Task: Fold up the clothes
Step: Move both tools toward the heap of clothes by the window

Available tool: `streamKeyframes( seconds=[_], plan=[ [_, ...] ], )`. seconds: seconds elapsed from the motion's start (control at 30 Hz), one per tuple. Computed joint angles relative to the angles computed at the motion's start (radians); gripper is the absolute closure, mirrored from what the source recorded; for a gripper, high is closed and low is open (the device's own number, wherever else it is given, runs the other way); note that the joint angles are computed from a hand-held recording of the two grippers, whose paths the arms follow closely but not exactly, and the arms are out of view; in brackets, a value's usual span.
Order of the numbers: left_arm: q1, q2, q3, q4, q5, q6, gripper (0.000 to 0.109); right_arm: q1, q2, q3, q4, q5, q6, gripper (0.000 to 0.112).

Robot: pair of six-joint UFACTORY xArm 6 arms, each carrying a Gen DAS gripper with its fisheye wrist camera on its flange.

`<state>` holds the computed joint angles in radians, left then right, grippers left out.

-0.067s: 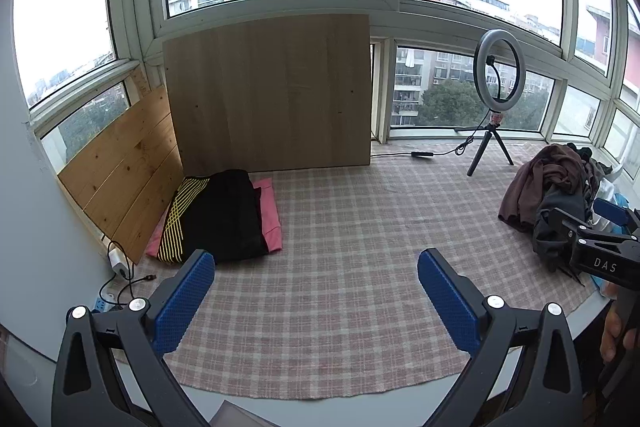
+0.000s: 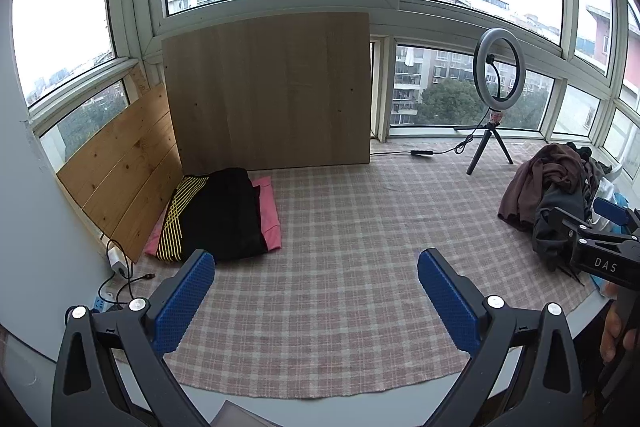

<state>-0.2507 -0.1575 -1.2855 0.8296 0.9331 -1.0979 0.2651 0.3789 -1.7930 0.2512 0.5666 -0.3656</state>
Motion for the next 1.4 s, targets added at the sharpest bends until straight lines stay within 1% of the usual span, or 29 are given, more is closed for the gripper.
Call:
streamKeyframes(
  seconds=[0.13,0.2,0.3,0.5,0.57,0.7,0.9,1.0,1.13,1.3,1.4],
  plan=[
    [-0.038,0.003,0.009,0.049,0.019,-0.014,0.006,0.001,-0.002,0.007,-0.010,-0.013,0.010,0.009],
    [0.012,0.002,0.021,-0.026,-0.050,0.028,0.006,-0.002,-0.005,0.006,-0.013,-0.012,0.016,0.009],
    [0.028,0.026,-0.006,-0.078,-0.067,0.091,0.006,-0.004,-0.012,0.017,-0.044,-0.019,0.046,0.009],
    [0.059,0.074,-0.030,-0.139,-0.155,0.165,0.006,-0.008,-0.027,0.041,-0.163,-0.039,0.174,0.009],
    [0.063,0.100,-0.049,-0.156,-0.173,0.186,0.006,-0.016,-0.038,0.058,-0.197,-0.046,0.210,0.009],
    [0.065,0.150,-0.085,-0.206,-0.245,0.257,0.007,-0.039,-0.055,0.079,-0.279,-0.048,0.287,0.009],
    [0.041,0.238,-0.165,-0.244,-0.318,0.378,0.007,-0.083,-0.082,0.114,-0.417,-0.044,0.436,0.009],
    [0.036,0.285,-0.204,-0.322,-0.367,0.472,0.007,-0.105,-0.099,0.132,-0.480,-0.033,0.519,0.009],
    [0.023,0.342,-0.260,-0.439,-0.403,0.596,0.007,-0.128,-0.121,0.156,-0.579,-0.021,0.625,0.009],
    [0.012,0.397,-0.318,-0.549,-0.430,0.717,0.007,-0.154,-0.159,0.203,-0.687,-0.037,0.739,0.009],
    [0.007,0.432,-0.362,-0.601,-0.425,0.776,0.007,-0.170,-0.174,0.223,-0.710,-0.050,0.779,0.009]
  ],
)
